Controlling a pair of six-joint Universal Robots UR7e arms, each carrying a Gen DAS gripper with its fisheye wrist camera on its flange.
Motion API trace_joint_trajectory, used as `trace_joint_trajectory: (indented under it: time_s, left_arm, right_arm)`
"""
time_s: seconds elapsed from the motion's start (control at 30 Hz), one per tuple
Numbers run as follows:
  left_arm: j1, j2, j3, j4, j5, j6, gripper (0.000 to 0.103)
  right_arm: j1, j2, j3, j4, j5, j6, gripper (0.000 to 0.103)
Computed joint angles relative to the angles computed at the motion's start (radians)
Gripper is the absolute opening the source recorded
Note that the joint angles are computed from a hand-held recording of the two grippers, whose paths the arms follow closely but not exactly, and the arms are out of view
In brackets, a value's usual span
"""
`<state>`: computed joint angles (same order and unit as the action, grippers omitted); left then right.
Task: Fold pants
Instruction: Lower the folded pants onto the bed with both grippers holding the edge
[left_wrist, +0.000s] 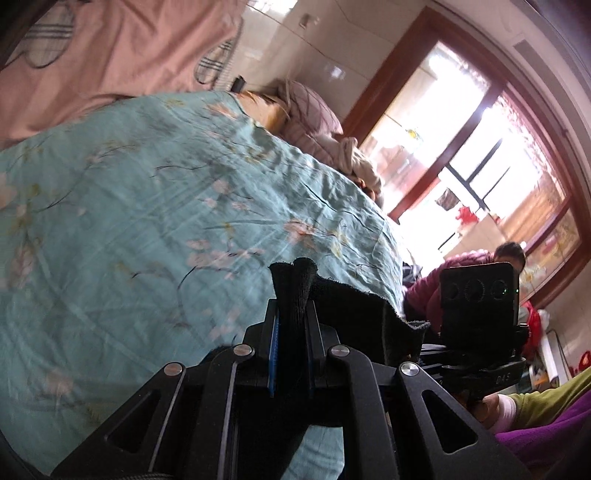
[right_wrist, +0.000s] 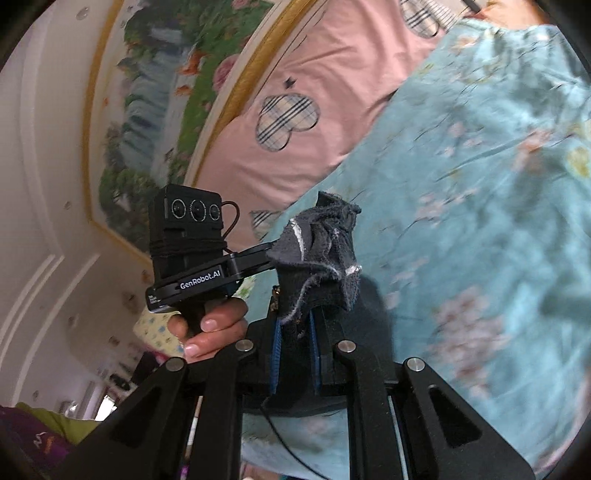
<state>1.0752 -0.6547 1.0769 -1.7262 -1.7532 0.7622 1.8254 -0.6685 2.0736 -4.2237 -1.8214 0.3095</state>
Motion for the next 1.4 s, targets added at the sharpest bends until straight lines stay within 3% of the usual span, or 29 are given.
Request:
trace_joint_trajectory:
  time_s: [0.5,0.77,1.07,1.17,1.23,1.3,1.4]
  left_arm:
    - [0.148,-0.035,-0.046,-0.017,0.012,-0.074,0.010]
    - [0.200,-0.019,-0.058,-0.034,0.022,-0.117,0.010]
    - [0.228,-0.017,-0.056,-0.060,0.027,-0.150,0.012]
    - [0.240,-0.017,-0.060,-0.071,0.043,-0.178,0.012]
    - [0.248,-0.018,-0.065,-0.073,0.050,-0.198,0.012]
    - [0.256,-0.034,-0.047,-0.100,0.061,-0.212,0.012]
    - [0.266,-0.059,-0.023,-0.132,0.075,-0.221,0.012]
  right_arm:
    - [-0.014,0.111,-0.213,0.274,0.125,-0.036,0.015]
    - [-0.029,0.152,-0.271,0.369,0.120,-0.040,0.014]
    - [-0.014,0.156,-0.304,0.474,0.062,-0.060,0.016]
    - [-0.011,0.157,-0.315,0.507,0.059,-0.056,0.025]
    - [-0.008,0.160,-0.320,0.510,0.076,-0.074,0.041]
    - [-0.001,0.167,-0.334,0.523,0.072,-0.088,0.049]
    - [0.006,0.174,-0.345,0.540,0.068,-0.099,0.052]
